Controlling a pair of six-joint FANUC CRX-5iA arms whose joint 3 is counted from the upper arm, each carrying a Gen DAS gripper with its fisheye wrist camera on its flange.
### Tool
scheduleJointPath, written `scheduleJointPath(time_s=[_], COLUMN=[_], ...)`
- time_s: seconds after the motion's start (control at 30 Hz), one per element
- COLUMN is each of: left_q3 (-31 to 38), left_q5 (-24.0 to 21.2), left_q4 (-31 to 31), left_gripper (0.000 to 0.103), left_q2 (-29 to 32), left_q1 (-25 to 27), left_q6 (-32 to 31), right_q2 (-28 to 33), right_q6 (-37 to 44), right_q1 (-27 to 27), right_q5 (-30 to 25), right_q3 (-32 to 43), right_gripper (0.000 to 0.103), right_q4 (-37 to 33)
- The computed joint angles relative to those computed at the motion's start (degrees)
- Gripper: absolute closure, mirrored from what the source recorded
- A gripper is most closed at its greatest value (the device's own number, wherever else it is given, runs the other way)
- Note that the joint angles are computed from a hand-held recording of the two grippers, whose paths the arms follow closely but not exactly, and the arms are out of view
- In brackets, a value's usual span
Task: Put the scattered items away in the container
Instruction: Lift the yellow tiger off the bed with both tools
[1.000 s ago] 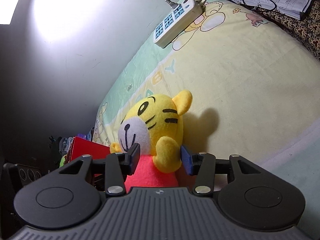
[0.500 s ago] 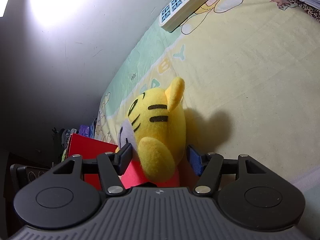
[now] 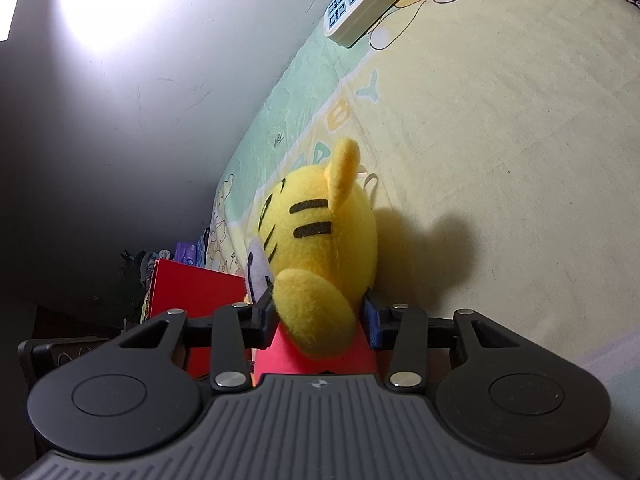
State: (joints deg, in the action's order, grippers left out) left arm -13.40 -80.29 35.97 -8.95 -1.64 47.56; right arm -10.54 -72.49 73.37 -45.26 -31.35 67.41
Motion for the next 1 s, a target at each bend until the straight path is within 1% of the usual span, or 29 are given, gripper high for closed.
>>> scheduleJointPath(time_s=[0.17,0.33,0.53,0.67,0.83,1.0], left_q3=[-0.5,-0.9,-1.9,-2.1,-2.4,-2.7], left_q5=[-2.1,-3.7,-5.6,-7.3,-9.2,-10.5], left_q4=[0.0,0.6,2.6,3.8,5.8,7.6], left_gripper=[0.003,0.003,0.003,0.003,0.003,0.003], left_q2=[-1.8,-4.0,-7.3,-9.0,-10.6,-12.3], left_q1=[0.6,1.7,4.6,6.8,10.1,13.5], left_q6=[-2.1,-4.1,-7.0,-7.9,-7.7,-7.3], right_q2=[-0.4,0.0,1.3,2.4,3.7,4.2], right_q6=[0.9,0.5,1.0,3.1,7.3,8.1], right_q1=[3.3,6.1,8.5,9.6,10.2,9.8], right_q5=[-3.8,-7.4,-11.4,-13.4,-14.2,-12.5], right_q3=[1.1,2.6,4.9,7.3,10.1,10.9], right_gripper=[0.059,0.059,0.059,0.059,0.058,0.058], right_q4=[-1.5,-1.2,0.5,0.5,1.0,3.6])
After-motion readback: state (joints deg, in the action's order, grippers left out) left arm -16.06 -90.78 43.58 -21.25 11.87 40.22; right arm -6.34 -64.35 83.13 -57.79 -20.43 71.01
